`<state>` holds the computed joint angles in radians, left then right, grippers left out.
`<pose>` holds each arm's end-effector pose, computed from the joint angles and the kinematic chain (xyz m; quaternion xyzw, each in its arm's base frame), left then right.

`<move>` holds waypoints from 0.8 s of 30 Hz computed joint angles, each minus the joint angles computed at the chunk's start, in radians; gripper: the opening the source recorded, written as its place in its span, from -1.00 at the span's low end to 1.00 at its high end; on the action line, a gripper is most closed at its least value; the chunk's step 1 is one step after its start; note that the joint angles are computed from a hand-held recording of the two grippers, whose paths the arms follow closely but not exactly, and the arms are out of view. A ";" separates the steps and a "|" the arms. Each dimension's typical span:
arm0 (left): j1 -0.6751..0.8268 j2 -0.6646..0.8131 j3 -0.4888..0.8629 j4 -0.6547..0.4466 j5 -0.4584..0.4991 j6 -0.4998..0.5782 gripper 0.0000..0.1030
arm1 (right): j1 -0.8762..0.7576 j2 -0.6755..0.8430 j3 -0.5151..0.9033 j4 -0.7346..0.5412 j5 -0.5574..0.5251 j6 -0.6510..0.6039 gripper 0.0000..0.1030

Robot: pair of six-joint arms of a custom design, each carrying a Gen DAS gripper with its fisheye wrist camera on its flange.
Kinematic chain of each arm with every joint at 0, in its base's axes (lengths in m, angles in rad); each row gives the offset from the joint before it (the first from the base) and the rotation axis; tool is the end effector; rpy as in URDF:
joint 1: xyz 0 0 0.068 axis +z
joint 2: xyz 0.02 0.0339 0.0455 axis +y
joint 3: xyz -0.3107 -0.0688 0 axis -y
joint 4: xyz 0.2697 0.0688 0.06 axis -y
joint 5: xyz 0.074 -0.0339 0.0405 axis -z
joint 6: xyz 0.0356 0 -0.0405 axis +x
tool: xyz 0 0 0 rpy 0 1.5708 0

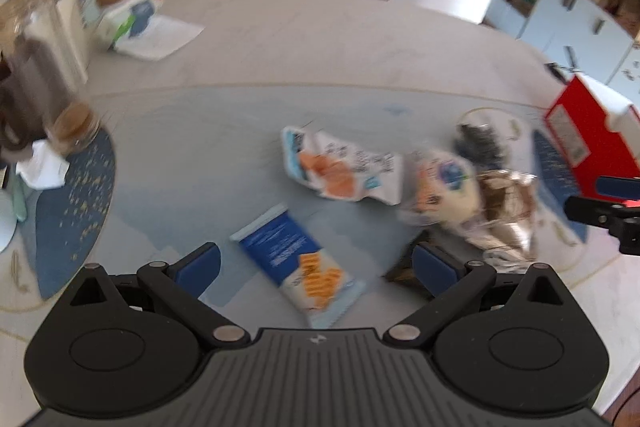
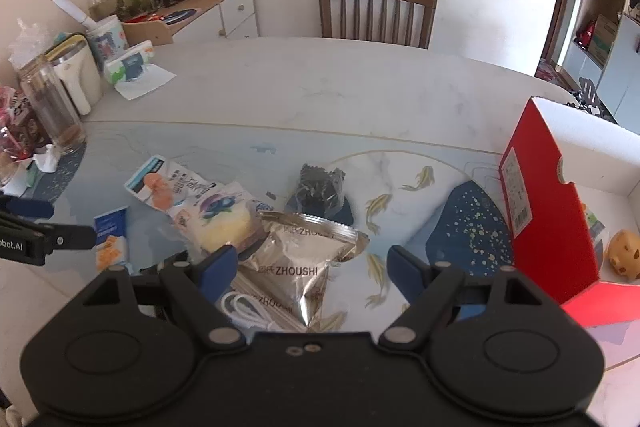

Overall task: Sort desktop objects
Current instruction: 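Move left gripper to the blue biscuit packet while right gripper approaches the silver foil bag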

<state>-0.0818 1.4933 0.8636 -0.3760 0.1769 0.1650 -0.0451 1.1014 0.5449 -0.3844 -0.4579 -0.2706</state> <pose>0.3061 -0.0314 0.2208 0.1422 0.9463 -0.0732 0.2810 0.2031 0.0066 0.2135 -0.1740 0.9122 0.1657 0.3319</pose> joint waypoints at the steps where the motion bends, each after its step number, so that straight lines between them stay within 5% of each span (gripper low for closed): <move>1: -0.001 0.013 0.002 0.007 -0.009 -0.005 0.99 | 0.018 0.013 -0.005 0.025 0.021 0.016 0.59; 15: -0.010 0.155 0.056 0.018 -0.085 -0.123 0.97 | 0.160 0.184 -0.011 0.218 0.152 0.240 0.59; 24: -0.039 0.182 0.047 0.046 -0.136 -0.185 0.60 | 0.212 0.277 0.012 0.249 0.218 0.300 0.58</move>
<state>-0.1211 1.6758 0.9110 -0.3304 0.0411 -0.0196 0.1666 1.3788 0.5569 -0.1356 -0.2401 0.0298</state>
